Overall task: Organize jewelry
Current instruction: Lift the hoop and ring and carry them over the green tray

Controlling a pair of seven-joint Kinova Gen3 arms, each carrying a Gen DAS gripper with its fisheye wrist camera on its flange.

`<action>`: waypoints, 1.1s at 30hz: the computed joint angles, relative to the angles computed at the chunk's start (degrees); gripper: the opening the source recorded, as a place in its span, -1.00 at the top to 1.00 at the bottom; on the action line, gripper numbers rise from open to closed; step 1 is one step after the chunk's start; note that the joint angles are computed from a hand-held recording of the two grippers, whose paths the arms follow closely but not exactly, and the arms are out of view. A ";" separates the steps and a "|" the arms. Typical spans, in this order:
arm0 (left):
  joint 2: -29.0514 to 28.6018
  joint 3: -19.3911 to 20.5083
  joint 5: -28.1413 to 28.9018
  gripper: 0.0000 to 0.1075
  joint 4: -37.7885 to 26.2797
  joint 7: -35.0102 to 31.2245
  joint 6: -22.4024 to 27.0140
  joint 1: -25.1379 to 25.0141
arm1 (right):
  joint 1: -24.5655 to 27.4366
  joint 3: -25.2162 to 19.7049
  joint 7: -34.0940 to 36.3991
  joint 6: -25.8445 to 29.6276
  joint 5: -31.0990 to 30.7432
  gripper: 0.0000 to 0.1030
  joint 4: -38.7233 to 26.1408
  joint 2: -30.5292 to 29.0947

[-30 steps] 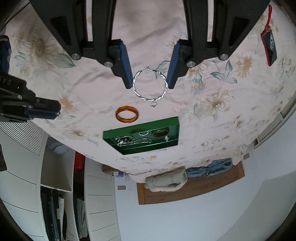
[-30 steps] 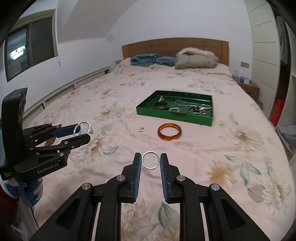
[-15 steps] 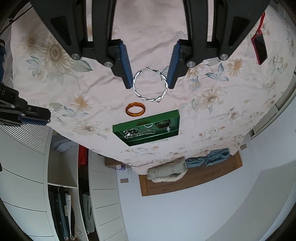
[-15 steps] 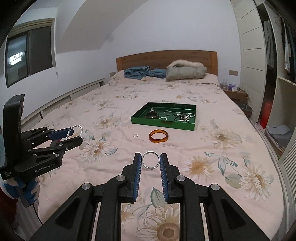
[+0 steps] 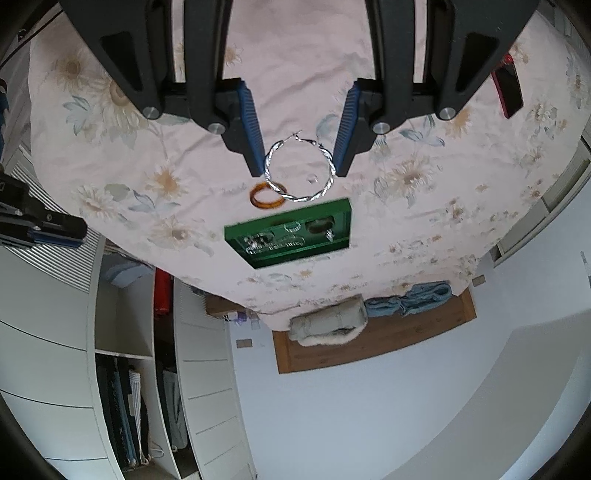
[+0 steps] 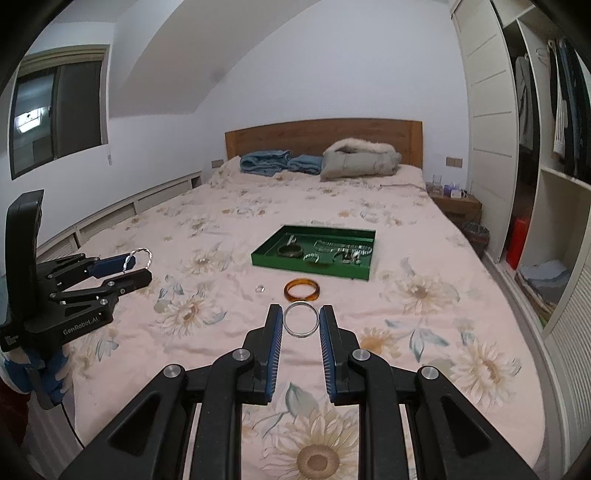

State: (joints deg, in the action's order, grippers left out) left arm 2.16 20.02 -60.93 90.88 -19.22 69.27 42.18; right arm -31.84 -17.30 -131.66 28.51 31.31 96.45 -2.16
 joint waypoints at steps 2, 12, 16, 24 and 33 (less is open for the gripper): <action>0.16 -0.29 -0.58 0.33 -1.11 -0.85 0.48 -0.29 | 0.73 -0.45 0.80 0.66 0.28 0.61 -1.73 0.50; 2.60 -4.01 -3.02 0.33 -11.02 -8.85 0.50 -2.94 | 0.67 1.10 8.03 4.86 0.45 0.61 -16.73 6.73; 4.30 -6.84 -0.01 0.33 -18.93 -14.40 -0.94 -5.49 | -0.58 3.36 13.95 7.85 -2.78 0.61 -26.82 11.42; 9.96 -13.68 11.23 0.33 -31.51 -23.77 -4.90 -11.31 | -3.38 8.25 21.32 13.03 -7.73 0.61 -45.41 23.08; 22.14 -18.61 26.69 0.33 -36.35 -31.39 -11.66 -18.58 | -2.96 13.78 29.56 20.74 -21.55 0.61 -66.57 43.18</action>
